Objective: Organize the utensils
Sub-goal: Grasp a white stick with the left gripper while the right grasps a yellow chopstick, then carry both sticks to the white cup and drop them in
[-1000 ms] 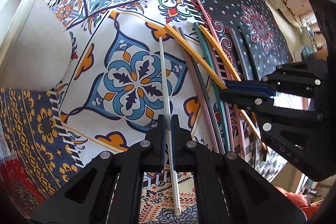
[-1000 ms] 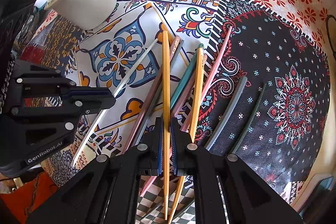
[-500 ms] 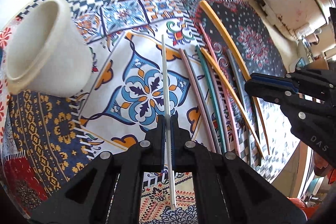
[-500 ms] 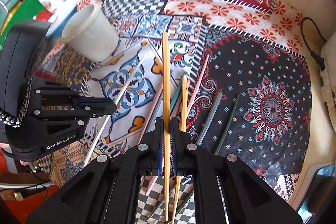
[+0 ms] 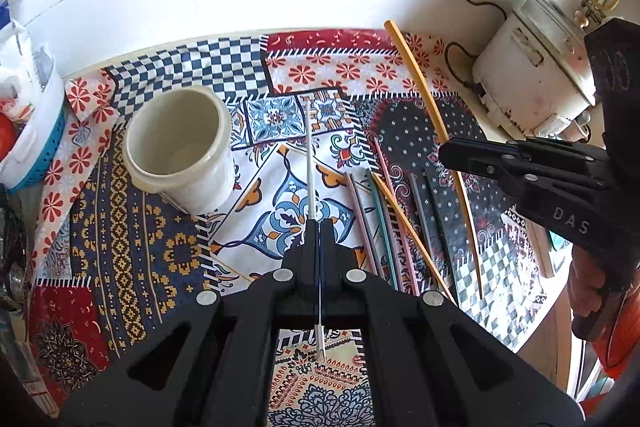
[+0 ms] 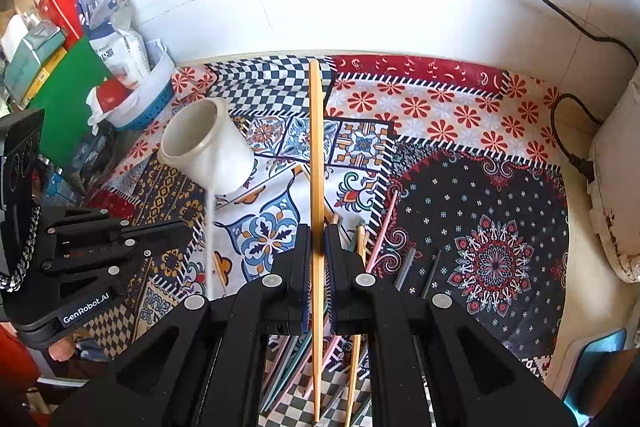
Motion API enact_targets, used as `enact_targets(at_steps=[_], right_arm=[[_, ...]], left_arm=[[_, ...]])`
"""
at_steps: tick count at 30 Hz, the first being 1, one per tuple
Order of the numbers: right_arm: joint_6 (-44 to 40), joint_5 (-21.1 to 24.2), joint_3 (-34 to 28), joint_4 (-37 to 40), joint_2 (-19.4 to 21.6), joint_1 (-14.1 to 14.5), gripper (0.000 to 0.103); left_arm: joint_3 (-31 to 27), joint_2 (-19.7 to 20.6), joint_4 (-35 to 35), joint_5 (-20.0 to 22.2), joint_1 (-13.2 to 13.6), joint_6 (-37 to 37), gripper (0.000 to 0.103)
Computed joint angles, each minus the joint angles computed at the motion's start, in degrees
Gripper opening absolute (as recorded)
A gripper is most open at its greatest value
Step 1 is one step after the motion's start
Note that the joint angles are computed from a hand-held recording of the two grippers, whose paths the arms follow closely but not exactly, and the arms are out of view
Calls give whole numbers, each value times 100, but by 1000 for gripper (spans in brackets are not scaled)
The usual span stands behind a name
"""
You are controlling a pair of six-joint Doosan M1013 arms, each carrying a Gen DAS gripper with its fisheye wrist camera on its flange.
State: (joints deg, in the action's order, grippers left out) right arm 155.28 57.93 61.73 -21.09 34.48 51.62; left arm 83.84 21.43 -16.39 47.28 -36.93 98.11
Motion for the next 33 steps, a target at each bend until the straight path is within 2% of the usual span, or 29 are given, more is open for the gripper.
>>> enact_targets(at_steps=[4,7,9,11,16,22,27,29,31,33], right_arm=[[37,-18,-100,-213,22,19,6],[108,-9,-132,-328,17,22,6],[168,16,-130,-418,4,27,6],[264,21,-100,-515,-21,35,6],[523,-20,27,-661,-113,49,6],[764,-15,146,-748,-178,61,6],[796,4,146,-765,-172,58,6],[805,20,138,-787,-169,60,6],[811,26,134,-794,-169,54,6],[806,32,133,-803,-170,48,6]], left_arm=[[34,-80,-202,-25,28,261,0],[-88,52,-70,182,-20,280,1],[-235,246,-83,467,-27,246,14],[-377,465,95,717,-69,61,19],[-651,909,407,1109,-128,-282,19],[-868,1140,955,1129,-236,-542,19],[-1063,1321,939,1331,-252,-535,15],[-1063,1336,958,1242,-268,-535,15],[-1059,1329,949,1230,-268,-534,13],[-1017,1300,1068,1160,-283,-577,4]])
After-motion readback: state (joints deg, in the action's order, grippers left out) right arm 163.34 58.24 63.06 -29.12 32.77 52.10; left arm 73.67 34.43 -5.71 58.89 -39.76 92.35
